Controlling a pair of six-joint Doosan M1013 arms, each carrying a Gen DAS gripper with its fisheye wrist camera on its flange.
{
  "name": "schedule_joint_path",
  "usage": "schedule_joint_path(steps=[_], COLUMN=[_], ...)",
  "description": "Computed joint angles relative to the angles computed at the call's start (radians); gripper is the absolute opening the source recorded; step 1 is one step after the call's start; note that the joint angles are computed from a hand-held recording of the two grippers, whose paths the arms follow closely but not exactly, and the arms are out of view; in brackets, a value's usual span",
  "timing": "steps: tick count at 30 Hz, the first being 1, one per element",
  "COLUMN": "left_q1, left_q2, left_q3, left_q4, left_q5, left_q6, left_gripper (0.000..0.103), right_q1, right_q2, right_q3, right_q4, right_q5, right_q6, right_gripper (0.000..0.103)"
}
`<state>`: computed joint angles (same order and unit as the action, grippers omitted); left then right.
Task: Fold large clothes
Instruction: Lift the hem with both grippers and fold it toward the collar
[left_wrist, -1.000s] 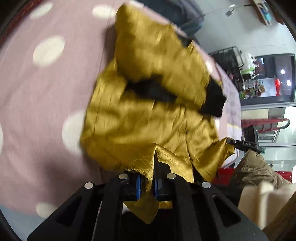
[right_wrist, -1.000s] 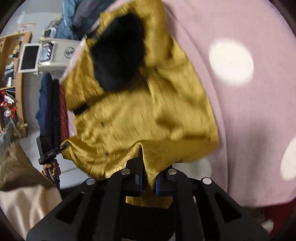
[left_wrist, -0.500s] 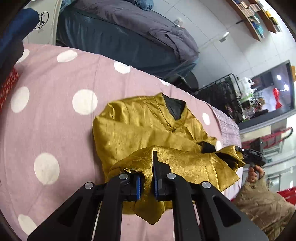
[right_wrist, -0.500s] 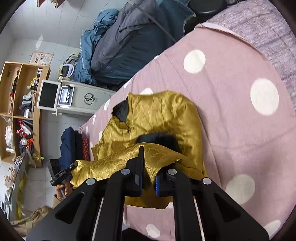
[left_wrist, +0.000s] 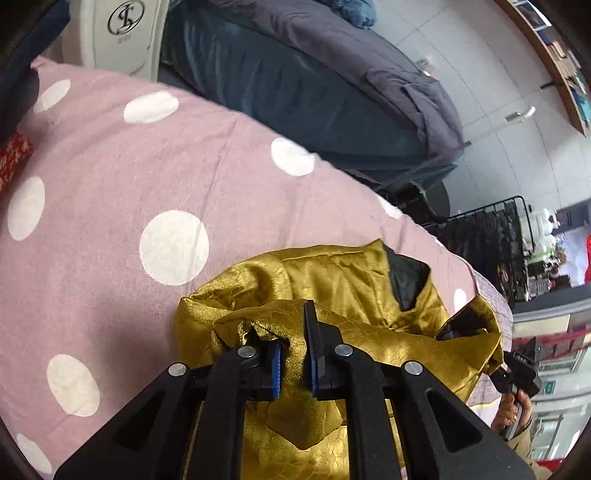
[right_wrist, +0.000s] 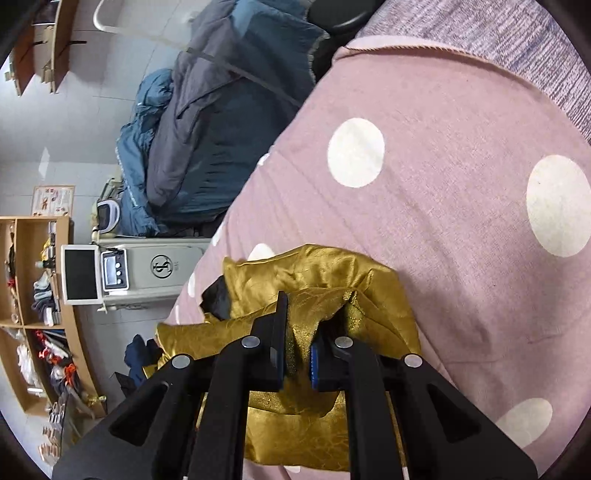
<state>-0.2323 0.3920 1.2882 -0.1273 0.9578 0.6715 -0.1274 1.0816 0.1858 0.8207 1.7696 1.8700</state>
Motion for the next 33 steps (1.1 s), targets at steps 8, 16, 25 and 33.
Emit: schedule_joint_path(steps=[8,16,25,33], left_q1=[0.011,0.036,0.047,-0.034], left_q2=[0.017,0.001,-0.129,-0.111], left_q3=[0.043,0.073,0.193,0.058], left_q4=[-0.036,-0.122,0.1,0.286], left_q5=[-0.003,-0.065,-0.304,0.03], left_q6=[-0.026,-0.07,-0.463,-0.227], left_gripper=[0.013,0.023,0.082,0.083], right_q1=[0.016,0.021,-0.012,0.023], right_q2=[0.009,-0.004,-0.086,-0.15], right_q3=[0.021,0.066,0.232,0.211], right_q4=[-0.055,-0.063,0.058,-0.199], right_q5=[0.002,-0.023,-0.189,-0.159], right_q6=[-0.003,-0.001,0.087,-0.192], right_gripper=[0.01,0.018,0.06,0.06])
